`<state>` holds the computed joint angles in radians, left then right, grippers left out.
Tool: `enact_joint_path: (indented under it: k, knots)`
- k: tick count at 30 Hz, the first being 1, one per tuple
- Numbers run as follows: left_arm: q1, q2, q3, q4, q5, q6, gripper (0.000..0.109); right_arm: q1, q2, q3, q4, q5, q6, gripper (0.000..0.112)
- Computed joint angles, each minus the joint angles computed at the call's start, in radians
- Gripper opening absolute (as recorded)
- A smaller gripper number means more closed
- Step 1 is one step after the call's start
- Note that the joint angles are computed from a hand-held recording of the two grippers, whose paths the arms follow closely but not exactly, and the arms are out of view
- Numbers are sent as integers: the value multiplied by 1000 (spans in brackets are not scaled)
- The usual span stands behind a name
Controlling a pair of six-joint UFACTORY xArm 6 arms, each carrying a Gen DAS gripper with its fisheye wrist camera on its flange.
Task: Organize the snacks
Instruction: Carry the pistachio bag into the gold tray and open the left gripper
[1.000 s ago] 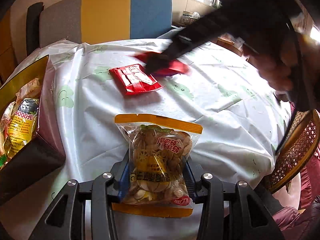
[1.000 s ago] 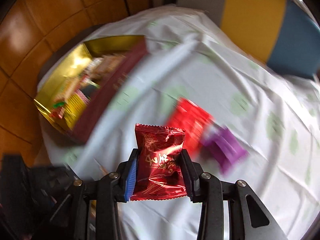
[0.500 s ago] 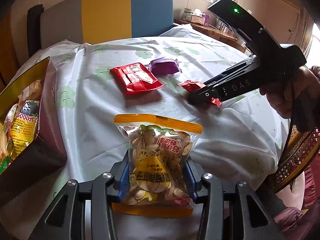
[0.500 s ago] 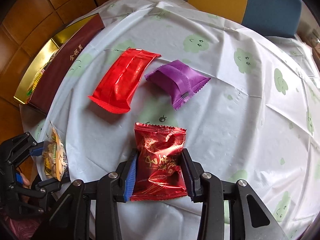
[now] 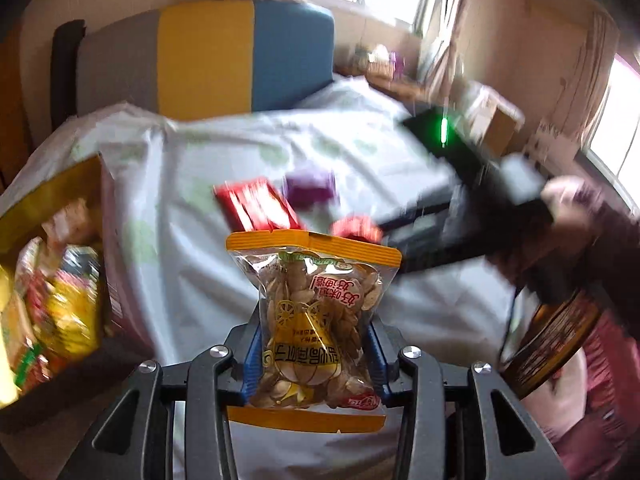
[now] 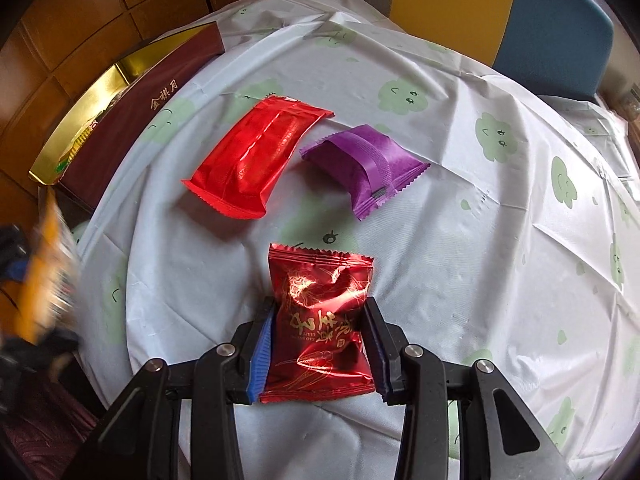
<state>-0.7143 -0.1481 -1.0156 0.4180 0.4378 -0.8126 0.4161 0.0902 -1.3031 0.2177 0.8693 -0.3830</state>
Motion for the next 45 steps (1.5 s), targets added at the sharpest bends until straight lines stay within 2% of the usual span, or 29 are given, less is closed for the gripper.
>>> enact_joint_path:
  k: [3,5,9,11,14,18,21,27,32,35,37,39,45]
  knots:
    - [48,-64,23,-30,-13,-24,44,5,-11,15,-7,-9,3,42]
    - [98,-114,40,-23,8,-82,44,5,-10,11,-8,-6,4,42]
    - [221,-186,56,-37,132,-152,44,5,-10,11,-10,-7,4,42]
    - [284,-197,59,-83,181,-142,44,6,-11,12,-9,-7,5,43]
    - [392,-182,64,-206,212,-86,44,5,-5,4,-5,-5,4,43]
    - [471,-140,64,-309,226,-15,44,2,3,0,4,-6,0,44]
    - [508,-59,13,-357,242,23,44,1,5,-2,8,-8,1,44]
    - [535,82,-85,-333,277,25,44,1,5,-1,8,-10,2,44]
    - [536,144,-158,-290,318,10,46,5,1,3,-3,-15,4,44]
    - [536,138,-156,-245,310,-24,49,7,-1,6,-6,-18,5,44]
    - [528,109,-132,-203,295,-54,61,8,-2,8,-7,-19,6,44]
    - [513,88,-121,-145,293,-79,65,8,-2,8,-7,-19,7,44]
    - [458,20,-104,7,350,-185,65,9,-3,9,-11,-23,7,44]
